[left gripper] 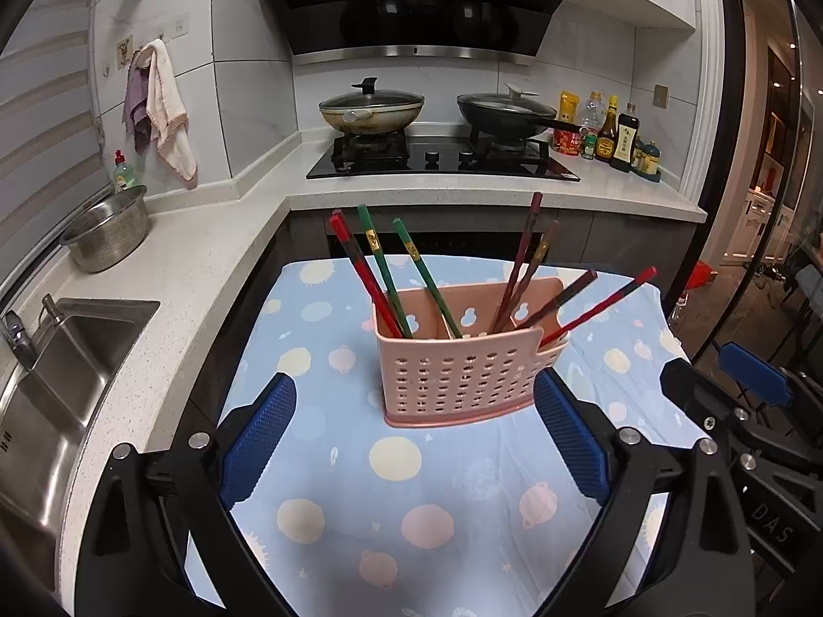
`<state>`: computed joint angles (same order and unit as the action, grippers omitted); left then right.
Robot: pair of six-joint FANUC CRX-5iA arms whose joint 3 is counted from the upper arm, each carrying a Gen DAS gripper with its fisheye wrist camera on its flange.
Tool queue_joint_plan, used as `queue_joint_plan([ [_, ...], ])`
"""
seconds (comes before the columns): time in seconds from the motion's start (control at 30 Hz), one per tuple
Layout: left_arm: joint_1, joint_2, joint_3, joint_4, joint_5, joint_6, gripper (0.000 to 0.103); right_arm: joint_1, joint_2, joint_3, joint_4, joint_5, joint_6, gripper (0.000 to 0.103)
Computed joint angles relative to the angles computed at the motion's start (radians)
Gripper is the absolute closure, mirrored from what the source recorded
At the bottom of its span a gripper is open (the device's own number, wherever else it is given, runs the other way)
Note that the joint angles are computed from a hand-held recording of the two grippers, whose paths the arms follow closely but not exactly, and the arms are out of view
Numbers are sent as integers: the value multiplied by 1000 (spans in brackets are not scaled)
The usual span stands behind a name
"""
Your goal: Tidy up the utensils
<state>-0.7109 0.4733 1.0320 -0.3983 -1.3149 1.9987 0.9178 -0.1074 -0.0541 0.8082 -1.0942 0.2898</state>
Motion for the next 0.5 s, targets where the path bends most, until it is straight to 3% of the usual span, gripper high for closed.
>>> queue_joint_plan([
  [0.27,-21,-26,-47,-25,-6,34,12,26,-21,-24,-2,-39,-15,34],
  [0.33,-25,-30,-55,-26,-11,48,11,33,-29,-35,5,-43,-28,30],
  [0.4,-25,-35,-67,-26,-16,69,11,37,-37,-44,5,-43,-40,18],
  [0.5,-28,-47,-91,-24,-12,82,11,50,-38,-55,24,-68,-47,17],
])
